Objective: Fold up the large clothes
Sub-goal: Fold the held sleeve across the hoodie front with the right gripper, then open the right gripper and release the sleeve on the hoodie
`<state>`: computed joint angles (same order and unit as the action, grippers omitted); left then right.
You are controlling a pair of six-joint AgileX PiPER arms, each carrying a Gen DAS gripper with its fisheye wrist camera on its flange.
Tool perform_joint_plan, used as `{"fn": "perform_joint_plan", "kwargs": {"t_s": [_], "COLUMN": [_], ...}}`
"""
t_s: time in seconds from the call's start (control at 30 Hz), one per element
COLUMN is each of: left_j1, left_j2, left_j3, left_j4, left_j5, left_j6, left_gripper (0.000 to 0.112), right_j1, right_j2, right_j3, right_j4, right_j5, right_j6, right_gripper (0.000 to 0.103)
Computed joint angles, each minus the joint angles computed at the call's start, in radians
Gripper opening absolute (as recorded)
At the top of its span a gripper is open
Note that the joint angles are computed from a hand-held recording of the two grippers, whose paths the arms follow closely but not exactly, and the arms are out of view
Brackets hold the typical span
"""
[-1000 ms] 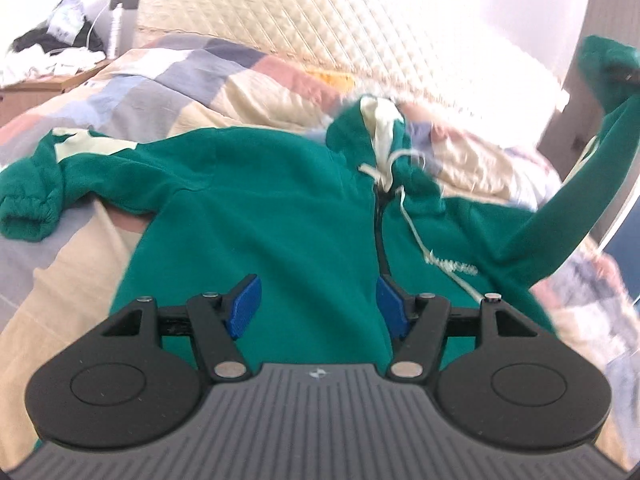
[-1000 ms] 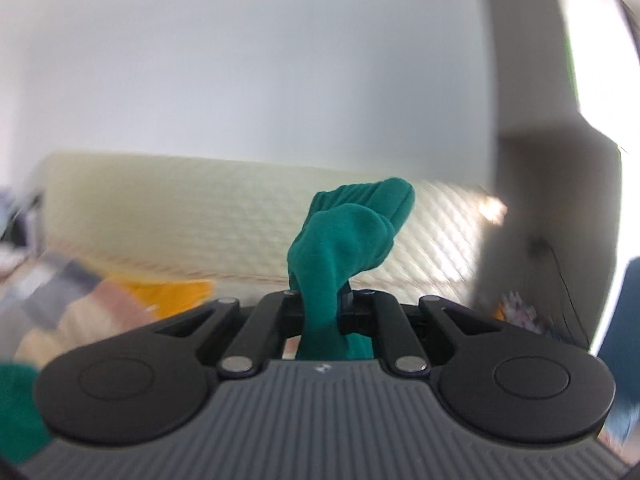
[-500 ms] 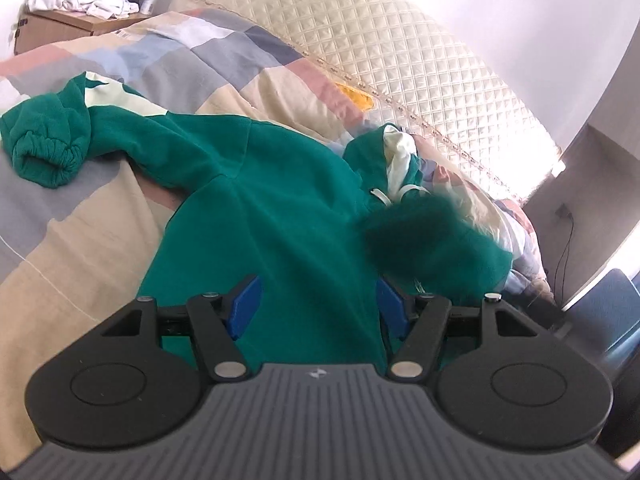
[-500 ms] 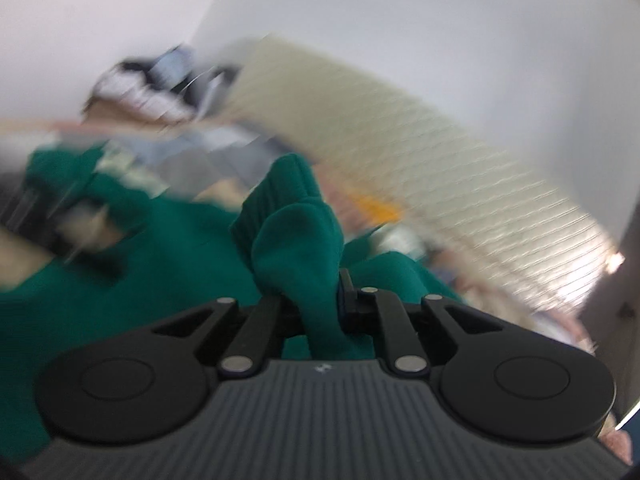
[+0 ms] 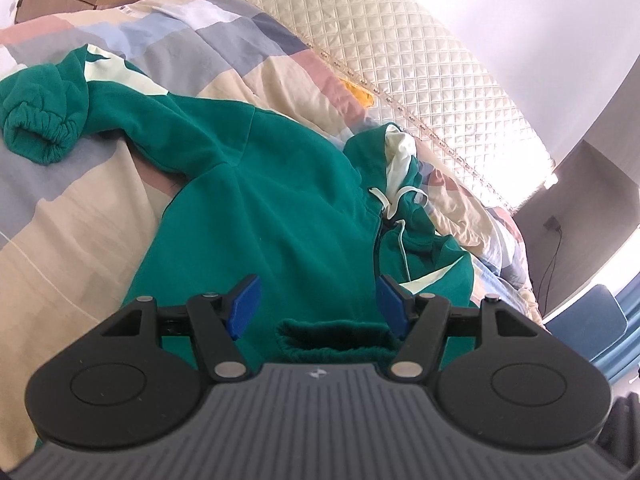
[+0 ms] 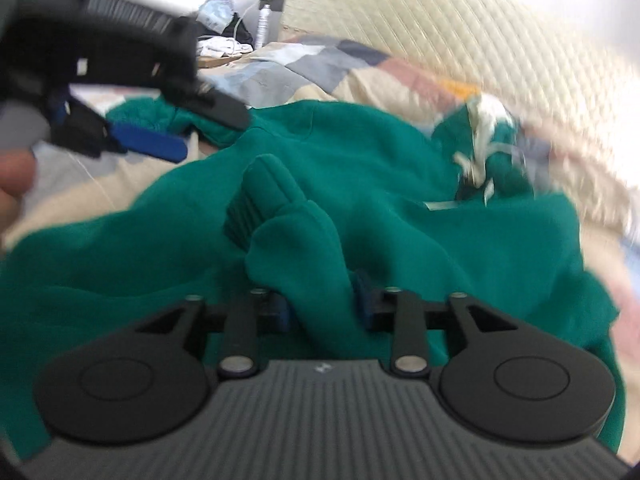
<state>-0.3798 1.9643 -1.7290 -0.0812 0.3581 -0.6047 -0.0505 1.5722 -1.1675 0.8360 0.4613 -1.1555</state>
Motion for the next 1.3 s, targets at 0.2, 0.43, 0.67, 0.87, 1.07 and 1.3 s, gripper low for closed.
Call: {"fn": "perform_joint_plan", "kwargs": {"t_s": [0.2, 0.43, 0.67, 0.87, 1.07, 1.3], "left_j1": [-0.016, -0.075, -0.152, -0.194, -0.228, -0.245], "left_j2": [0.002, 0.027, 0.096, 0.183, 0.283, 0.287], "left_j3": [-0.011, -0.059, -0.154, -0.268, -0.402, -0.395], "left_j4": [-0.060, 0.038, 0.211, 0.272, 0.331, 0.388], "left_j5": [0.046, 0.106, 0.161, 0.249, 0.409, 0.421], "left_j6": [0.037, -0.017, -0.035, 0.008, 0.034, -0.003], "left_gripper": [0.069, 0.067, 0.059, 0.048, 0.044, 0.044], "right_j1": [-0.210, -0.249, -0.176, -0.172, -0.167, -0.192], "right_j2": [-0.102, -0.042, 0.042, 0.111, 0.161, 0.160], "right_j3": [0.094, 0.090, 0.068, 0.015, -0.039, -0.026], "right_j4": [0.280, 0.377, 0.433, 0.298, 0.061, 0.079], "right_j5": [0.222, 0.152, -0.042, -0.068, -0.042, -0.022], "right_j6": [-0.140, -0.082, -0.211, -0.090, 0.135, 0.093], "right_gripper": [0.078, 0.077, 0.044, 0.039, 0.037, 0.036]}}
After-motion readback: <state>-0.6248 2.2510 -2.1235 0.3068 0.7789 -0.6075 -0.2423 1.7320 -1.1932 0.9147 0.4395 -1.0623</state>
